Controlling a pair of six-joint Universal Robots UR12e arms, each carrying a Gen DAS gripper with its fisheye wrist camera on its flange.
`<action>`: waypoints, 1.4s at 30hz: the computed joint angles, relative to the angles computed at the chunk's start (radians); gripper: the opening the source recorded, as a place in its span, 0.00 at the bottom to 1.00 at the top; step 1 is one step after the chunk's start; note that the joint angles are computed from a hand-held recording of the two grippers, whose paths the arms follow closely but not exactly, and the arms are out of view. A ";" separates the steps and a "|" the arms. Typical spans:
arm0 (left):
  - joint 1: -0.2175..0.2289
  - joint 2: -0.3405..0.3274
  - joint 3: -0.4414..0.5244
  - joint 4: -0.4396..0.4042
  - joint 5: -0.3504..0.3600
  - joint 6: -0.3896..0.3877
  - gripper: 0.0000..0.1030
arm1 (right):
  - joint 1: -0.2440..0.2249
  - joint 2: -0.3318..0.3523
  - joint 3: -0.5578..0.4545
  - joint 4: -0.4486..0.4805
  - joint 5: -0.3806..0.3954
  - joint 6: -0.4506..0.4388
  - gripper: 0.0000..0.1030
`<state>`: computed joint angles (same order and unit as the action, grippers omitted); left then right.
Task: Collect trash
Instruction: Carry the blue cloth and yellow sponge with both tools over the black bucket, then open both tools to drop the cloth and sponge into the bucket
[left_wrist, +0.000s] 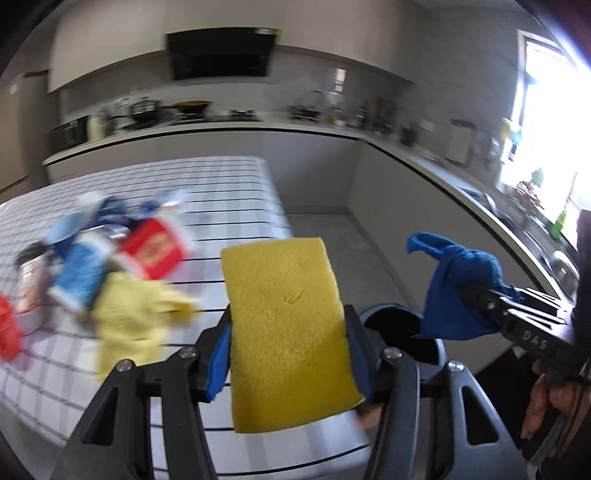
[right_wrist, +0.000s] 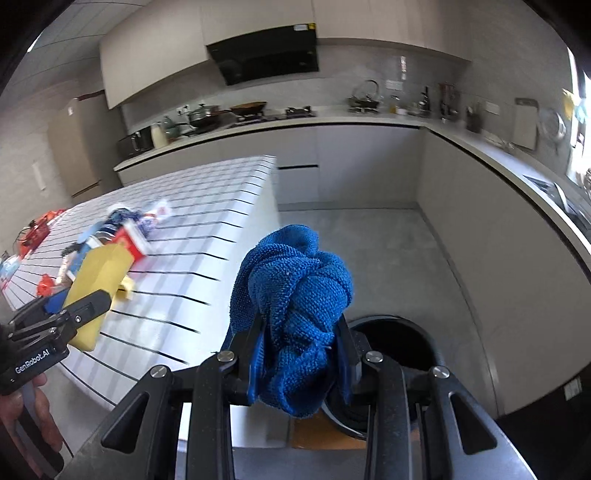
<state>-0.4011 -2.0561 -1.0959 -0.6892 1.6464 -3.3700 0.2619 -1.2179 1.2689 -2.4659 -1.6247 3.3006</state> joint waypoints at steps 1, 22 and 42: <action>-0.011 -0.019 0.028 -0.012 -0.015 0.014 0.54 | -0.008 -0.008 0.011 -0.001 0.001 -0.002 0.33; -0.098 -0.271 0.355 -0.248 -0.121 0.001 0.61 | -0.199 -0.014 0.128 0.082 0.257 -0.303 0.33; -0.123 -0.244 0.350 -0.278 0.144 -0.165 1.00 | -0.203 0.039 0.087 0.019 0.113 -0.336 1.00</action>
